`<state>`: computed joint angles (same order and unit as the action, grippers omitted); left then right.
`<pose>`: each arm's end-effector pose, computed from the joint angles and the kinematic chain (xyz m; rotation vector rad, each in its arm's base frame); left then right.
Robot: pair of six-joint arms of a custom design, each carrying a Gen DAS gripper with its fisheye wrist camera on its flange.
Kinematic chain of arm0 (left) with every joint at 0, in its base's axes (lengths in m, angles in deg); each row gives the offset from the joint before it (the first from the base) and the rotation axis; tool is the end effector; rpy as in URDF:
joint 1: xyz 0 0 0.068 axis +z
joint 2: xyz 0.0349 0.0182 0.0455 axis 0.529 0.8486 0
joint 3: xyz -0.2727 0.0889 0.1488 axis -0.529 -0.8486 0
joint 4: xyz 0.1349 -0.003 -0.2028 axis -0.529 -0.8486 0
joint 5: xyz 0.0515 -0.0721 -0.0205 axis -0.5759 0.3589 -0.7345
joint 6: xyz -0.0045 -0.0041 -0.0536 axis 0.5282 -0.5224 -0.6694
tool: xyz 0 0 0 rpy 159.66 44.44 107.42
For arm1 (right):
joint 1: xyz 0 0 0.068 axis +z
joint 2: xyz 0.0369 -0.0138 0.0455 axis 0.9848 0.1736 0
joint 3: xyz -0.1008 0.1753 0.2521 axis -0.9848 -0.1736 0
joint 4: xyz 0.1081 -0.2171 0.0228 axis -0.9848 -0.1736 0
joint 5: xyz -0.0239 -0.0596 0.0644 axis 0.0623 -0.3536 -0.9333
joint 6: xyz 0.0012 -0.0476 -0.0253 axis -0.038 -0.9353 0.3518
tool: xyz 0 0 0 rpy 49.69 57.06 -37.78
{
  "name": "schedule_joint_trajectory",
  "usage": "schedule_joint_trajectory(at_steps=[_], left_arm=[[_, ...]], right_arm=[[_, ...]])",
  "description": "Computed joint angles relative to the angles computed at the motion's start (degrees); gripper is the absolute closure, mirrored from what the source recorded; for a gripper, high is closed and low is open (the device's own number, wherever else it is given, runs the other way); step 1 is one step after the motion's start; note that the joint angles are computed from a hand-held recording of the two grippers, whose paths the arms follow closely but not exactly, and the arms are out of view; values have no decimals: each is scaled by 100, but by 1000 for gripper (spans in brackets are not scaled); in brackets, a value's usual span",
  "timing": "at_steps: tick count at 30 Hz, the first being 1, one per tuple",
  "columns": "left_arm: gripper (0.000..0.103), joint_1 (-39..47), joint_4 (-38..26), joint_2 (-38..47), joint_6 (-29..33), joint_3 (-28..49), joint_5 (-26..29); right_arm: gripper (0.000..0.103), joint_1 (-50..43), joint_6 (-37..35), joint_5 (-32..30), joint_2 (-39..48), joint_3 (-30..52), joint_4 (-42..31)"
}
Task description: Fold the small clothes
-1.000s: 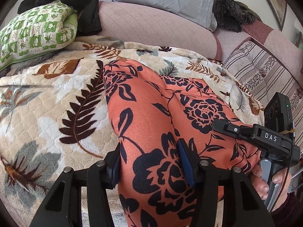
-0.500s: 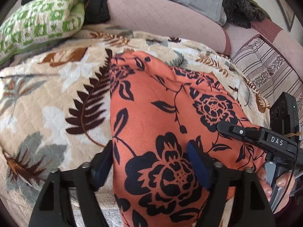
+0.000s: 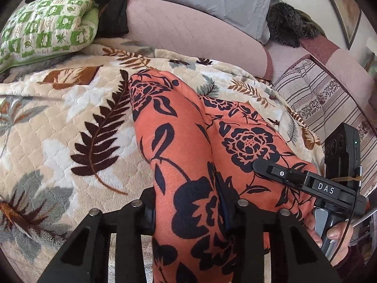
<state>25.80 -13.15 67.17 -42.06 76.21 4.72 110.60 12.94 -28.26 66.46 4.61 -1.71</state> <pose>0.2674 -0.0376 0.1666 -0.0456 2.4052 -0.4593 0.3259 0.2046 0.1211 -0.0677 2.4534 0.8852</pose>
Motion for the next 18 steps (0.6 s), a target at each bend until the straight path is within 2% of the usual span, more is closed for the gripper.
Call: schedule_joint_trajectory(at_steps=[4,9,13,18], left_arm=[[64,-25,-119,-325,67,-65,-148],[64,27,-394,-1111,163,-196,-432],[64,48,-869,-1955,334,-302,-771],[64,189,-1838,-3087,570,-304,-1112]], right_arm=[[59,181,-188,438,-318,-79,20],[60,484,-360,833,-649,-62,-6],[60,755,-333,1004,-907,-108,93],[60,1231,-251,1241,-1140,-79,113]])
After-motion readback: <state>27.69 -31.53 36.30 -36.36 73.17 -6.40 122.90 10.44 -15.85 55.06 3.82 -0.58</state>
